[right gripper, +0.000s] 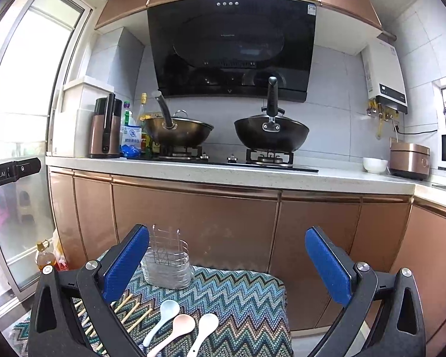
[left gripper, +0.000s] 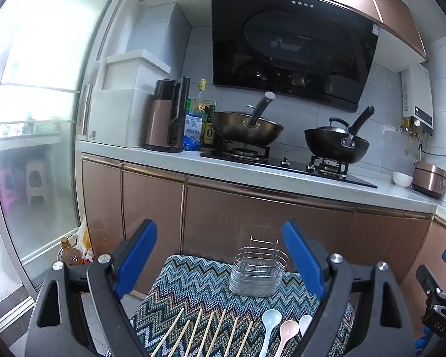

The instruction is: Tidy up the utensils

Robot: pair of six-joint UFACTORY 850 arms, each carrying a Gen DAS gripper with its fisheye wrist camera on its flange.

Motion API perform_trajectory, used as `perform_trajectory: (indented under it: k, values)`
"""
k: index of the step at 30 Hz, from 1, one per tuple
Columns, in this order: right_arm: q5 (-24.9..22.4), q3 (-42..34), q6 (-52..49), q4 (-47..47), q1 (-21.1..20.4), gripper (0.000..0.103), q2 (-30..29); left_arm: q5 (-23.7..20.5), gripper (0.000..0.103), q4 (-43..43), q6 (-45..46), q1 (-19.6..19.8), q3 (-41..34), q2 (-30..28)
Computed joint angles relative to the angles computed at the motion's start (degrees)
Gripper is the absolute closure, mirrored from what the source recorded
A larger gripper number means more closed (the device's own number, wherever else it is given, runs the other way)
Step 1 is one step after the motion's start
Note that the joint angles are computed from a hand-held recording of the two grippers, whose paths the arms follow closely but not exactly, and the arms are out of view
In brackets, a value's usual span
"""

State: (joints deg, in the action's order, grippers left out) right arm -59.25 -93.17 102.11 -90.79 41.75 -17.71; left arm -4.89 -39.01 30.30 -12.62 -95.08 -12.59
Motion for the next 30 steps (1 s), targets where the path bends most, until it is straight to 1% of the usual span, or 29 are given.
perform_trajectory:
  k: [3,5,6,8,12,14,16,18,21,22,24,27,28,30]
  values:
    - [-0.5,-0.6,0.1,-0.7,0.6,0.0,-0.4,-0.5,0.017,-8.2,7.1,1.0,0.3,0.3]
    - [-0.4,-1.4,-0.4,-0.7,0.8,0.0,-1.0,-2.0,0.017,-11.5,10.6,1.7,-0.4,-0.1]
    - [-0.4,-2.0,-0.8,-0.5,0.8,0.0,-1.4,-2.3,0.017,-11.8,11.1,1.9,-0.2,0.0]
    - [-0.1,-2.9,-1.6,-0.1,0.8,0.0,-2.1,-1.7,0.017,-11.5,11.5,2.1,-0.2,-0.1]
    - [1.1,-5.2,-3.5,1.5,0.3,0.0,-4.0,-1.0,0.017,-20.4,21.2,2.2,0.0,-0.3]
    - [1.8,-6.2,-4.3,2.3,-0.1,0.0,-4.9,-0.8,0.017,-20.2,21.1,2.2,-0.3,-1.0]
    - [2.5,-6.3,-4.2,2.4,-0.5,0.0,-5.4,-1.5,0.017,-15.2,15.8,2.4,-1.6,-2.4]
    - [3.1,-6.1,-4.0,2.7,-1.0,0.0,-5.7,-3.6,0.017,-7.3,7.5,2.8,-3.8,-4.6]
    - [4.9,-6.1,-5.3,5.6,-2.2,0.0,-6.2,-6.7,0.017,-0.6,0.9,3.1,-6.5,-7.7]
    - [5.5,-6.3,-6.1,7.2,-2.7,0.0,-6.5,-8.1,0.017,0.3,-0.1,3.4,-7.6,-8.8]
    - [7.5,-6.3,-8.3,12.2,-4.1,0.0,-6.9,-12.2,0.017,2.5,-2.1,3.8,-10.7,-11.8]
    - [12.5,-4.4,-9.7,17.8,-6.5,0.0,-6.6,-18.2,0.017,4.4,-3.7,4.5,-15.2,-16.3]
    - [13.4,-4.3,-10.2,18.8,-6.9,0.002,-6.8,-20.7,0.017,4.4,-3.7,4.8,-17.0,-18.0]
    - [16.4,-3.6,-12.2,22.2,-8.3,0.011,-7.2,-26.1,0.017,4.7,-3.6,5.1,-21.2,-21.8]
